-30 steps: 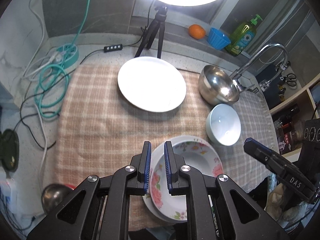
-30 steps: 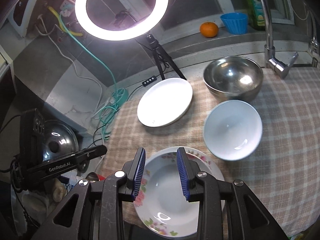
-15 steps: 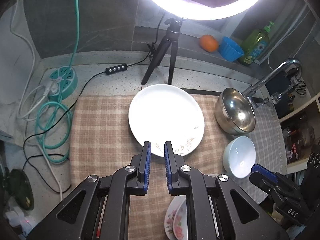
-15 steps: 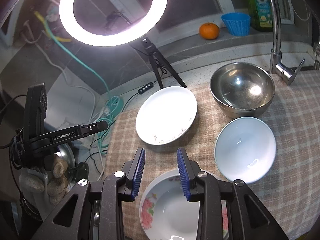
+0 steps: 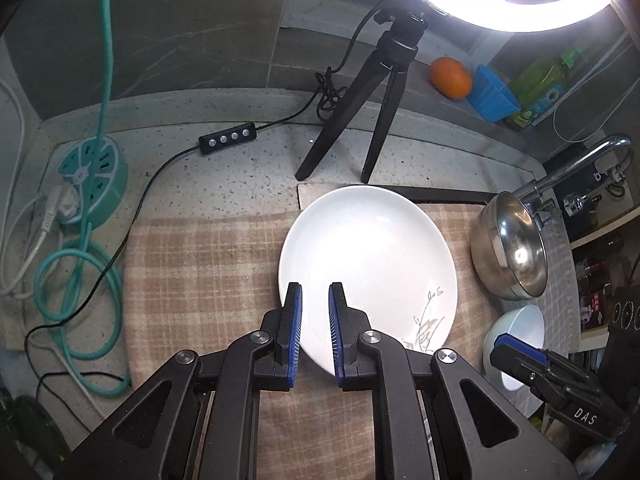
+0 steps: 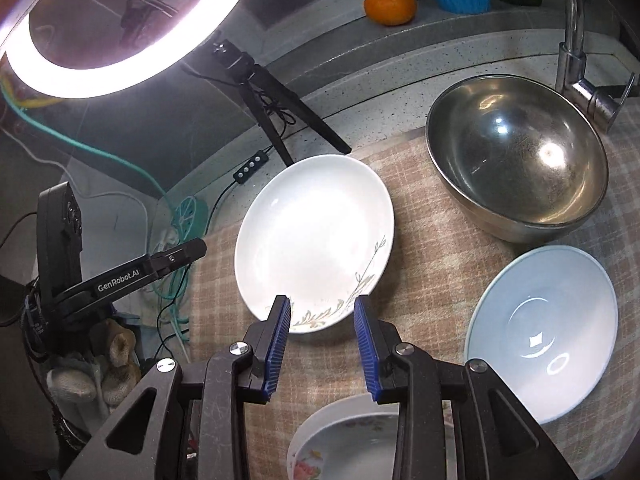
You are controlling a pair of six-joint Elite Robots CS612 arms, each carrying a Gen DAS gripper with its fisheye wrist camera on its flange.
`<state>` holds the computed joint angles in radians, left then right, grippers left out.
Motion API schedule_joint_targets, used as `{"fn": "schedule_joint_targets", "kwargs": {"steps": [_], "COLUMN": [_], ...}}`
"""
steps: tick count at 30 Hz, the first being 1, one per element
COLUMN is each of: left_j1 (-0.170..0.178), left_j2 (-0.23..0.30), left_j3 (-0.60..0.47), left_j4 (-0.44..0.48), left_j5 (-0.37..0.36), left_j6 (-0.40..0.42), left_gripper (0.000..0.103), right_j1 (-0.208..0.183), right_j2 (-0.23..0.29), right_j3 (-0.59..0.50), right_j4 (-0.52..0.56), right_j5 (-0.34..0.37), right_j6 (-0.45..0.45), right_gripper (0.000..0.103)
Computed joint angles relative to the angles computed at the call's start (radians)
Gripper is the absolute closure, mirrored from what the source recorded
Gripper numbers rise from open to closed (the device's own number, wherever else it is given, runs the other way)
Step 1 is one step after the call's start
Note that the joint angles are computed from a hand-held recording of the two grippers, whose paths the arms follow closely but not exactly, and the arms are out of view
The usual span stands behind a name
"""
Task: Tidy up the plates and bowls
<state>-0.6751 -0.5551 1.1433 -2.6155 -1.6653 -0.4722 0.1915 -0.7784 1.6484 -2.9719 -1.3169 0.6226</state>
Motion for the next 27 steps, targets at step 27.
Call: {"fn": "schedule_joint_targets", "kwargs": {"steps": [27], "left_j1": [0.034], "left_j2": [0.11], "left_j3": [-0.148], "left_j4": [0.091], "left_j5": [-0.083], "left_j6": [0.005], "left_gripper": [0.092], "right_j1": [-0.01], "right_j2": [0.074], "right_j3": [-0.125], "right_j4": [0.207], "right_j5": [-0.095], "right_j6": [0.017], "right_gripper": [0.08]}}
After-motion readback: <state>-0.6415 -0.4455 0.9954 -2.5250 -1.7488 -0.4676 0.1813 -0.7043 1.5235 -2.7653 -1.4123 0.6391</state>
